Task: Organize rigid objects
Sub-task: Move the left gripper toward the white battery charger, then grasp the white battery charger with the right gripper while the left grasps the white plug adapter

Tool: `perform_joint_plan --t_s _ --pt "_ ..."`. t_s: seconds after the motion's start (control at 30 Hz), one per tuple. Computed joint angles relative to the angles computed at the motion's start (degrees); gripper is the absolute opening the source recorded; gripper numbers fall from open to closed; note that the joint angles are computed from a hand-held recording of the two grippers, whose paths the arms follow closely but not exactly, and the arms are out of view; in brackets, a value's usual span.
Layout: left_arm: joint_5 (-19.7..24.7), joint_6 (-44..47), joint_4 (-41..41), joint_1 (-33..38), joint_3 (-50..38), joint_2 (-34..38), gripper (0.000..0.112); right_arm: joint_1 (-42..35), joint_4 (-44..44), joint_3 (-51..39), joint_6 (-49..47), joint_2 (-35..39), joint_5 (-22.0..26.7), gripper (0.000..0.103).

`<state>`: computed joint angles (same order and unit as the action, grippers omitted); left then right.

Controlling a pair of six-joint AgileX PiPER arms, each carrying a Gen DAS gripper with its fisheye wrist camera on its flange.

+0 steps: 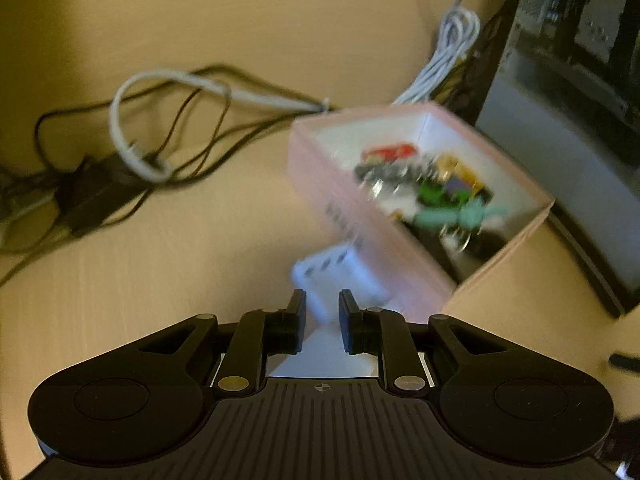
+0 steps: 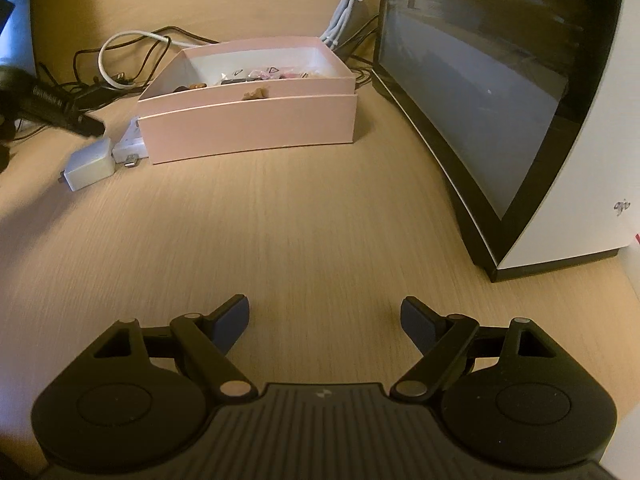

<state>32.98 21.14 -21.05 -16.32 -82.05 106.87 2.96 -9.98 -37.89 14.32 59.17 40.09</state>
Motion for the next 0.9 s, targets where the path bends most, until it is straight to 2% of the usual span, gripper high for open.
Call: perform_joint_plan --t_s 0.1,0.17,0.23,0.37,0.43,0.5,0.6,0.73,0.9 --pt "2.75 1.55 1.15 -2.4 -5.35 4.37 0.02 0.86 -0.97 0.06 1.07 -0.28 0.36 0.084" --pt "3.74 -3.22 7.41 -4.44 -8.08 6.97 0.02 0.83 -0.74 0.18 0.32 -0.77 0.71 0.084" --pt "4.84 -5.14 8.91 -4.94 -9.38 8.49 0.019 0.57 -0.2 0.39 -0.44 -1.35 1.0 0.084" --pt "6.12 -0.81 2.37 -3.44 -7.27 7.38 0.018 -1.34 2.23 0.97 -2.35 -2.6 1.5 0.085" --pt "6.99 3.34 -2.56 -2.36 -4.11 5.5 0.018 -3.48 5.06 1.15 -4.43 -2.7 1.33 0.087" --pt "6.99 6.36 -6.14 -1.97 0.18 2.84 0.018 -2.77 3.99 1.34 -2.86 -2.82 1.31 0.088" --pt "6.11 9.26 -10.13 -2.37 6.52 -1.04 0.018 -2.0 3.14 1.76 -1.31 -2.96 0.82 0.09" --pt "4.41 11.62 -16.29 -3.66 14.45 -5.74 0.018 -0.56 2.48 2.7 -0.02 -2.45 -0.74 0.103" --pt "-2.55 7.26 -22.74 -7.18 22.32 -9.85 0.018 0.84 -0.38 2.51 4.62 -1.89 -0.8 0.103"
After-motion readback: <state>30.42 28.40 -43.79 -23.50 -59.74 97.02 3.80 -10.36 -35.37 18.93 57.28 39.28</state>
